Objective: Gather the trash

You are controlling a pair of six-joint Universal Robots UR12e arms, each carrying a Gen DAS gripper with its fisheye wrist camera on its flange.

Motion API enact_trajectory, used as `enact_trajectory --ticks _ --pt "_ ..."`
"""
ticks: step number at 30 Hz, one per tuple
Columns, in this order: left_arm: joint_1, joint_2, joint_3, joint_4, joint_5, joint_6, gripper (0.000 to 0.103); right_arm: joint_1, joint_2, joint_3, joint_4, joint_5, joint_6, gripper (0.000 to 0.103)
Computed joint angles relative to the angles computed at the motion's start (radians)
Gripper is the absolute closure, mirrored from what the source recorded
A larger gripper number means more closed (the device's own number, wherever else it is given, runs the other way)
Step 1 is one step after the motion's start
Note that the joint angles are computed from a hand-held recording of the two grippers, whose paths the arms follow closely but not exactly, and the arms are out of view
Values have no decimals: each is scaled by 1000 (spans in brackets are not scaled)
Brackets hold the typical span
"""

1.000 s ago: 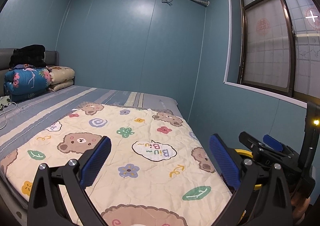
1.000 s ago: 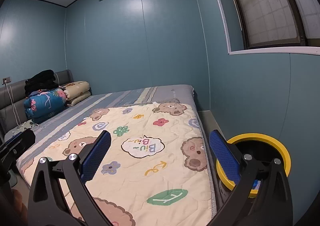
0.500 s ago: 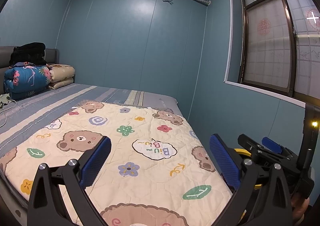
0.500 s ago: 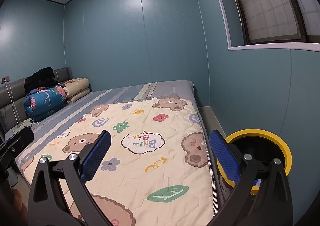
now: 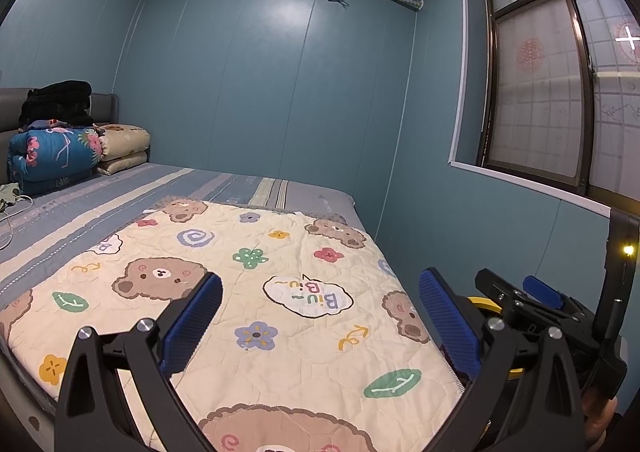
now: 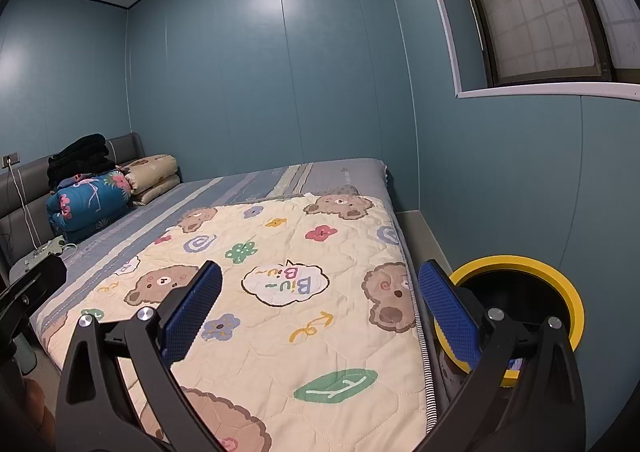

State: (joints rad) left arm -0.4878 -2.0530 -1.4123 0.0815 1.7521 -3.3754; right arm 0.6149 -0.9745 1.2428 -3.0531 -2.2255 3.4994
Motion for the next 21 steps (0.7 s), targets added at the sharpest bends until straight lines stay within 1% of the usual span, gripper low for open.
enact_trajectory --ticks 21 --pt "0 -2 -1 -1 -7 -2 8 -3 -2 3 24 6 25 8"
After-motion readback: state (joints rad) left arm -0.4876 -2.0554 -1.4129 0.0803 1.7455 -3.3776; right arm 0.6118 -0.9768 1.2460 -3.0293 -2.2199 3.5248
